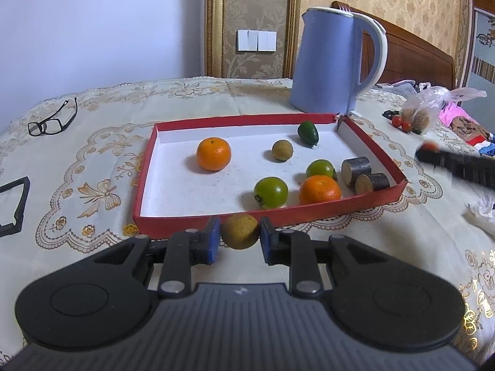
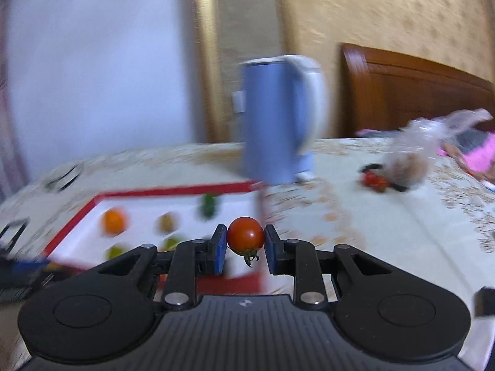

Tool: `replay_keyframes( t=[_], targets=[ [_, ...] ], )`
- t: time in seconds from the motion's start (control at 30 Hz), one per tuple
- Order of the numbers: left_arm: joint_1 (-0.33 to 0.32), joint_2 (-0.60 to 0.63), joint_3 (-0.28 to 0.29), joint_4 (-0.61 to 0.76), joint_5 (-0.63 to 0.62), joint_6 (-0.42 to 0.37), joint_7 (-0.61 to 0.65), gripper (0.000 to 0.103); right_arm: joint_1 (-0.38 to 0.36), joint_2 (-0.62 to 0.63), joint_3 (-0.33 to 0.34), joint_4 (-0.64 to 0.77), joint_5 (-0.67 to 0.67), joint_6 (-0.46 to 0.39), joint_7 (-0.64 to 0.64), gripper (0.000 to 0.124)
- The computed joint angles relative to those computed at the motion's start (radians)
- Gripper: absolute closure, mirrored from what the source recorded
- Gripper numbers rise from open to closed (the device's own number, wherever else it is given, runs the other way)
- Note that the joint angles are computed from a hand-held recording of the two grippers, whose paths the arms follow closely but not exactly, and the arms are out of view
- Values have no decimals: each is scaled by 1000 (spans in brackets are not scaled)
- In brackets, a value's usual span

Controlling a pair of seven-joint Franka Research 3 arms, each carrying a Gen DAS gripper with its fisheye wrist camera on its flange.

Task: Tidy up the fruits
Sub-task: 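Carry the brown fruit over the box with the left gripper while the right gripper carries the cherry tomato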

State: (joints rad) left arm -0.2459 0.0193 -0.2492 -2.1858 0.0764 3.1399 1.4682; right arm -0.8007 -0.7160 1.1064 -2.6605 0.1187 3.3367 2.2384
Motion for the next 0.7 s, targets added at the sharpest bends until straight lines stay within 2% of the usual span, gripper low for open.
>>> replay_keyframes(
  t=[0.17, 0.23, 0.3, 0.47, 0.7],
  targets=[
    [0, 12, 31, 27, 170, -27, -161, 79, -35, -72, 126, 36, -25, -47, 58, 99],
    [4, 15, 33, 34, 200, -28, -186, 79, -32, -1, 128, 43, -37, -16, 81, 99],
    [-1, 20, 53, 48, 312, -24, -285, 79, -33, 60, 128, 49, -47, 13, 82, 99],
    [5, 54, 51, 101, 371, -37, -338, 79, -53, 69, 160, 65, -51, 9, 87, 99],
    [-37, 119, 96, 205, 547, -97, -485, 78, -60, 68, 180, 63, -53, 12, 96, 99]
  ],
)
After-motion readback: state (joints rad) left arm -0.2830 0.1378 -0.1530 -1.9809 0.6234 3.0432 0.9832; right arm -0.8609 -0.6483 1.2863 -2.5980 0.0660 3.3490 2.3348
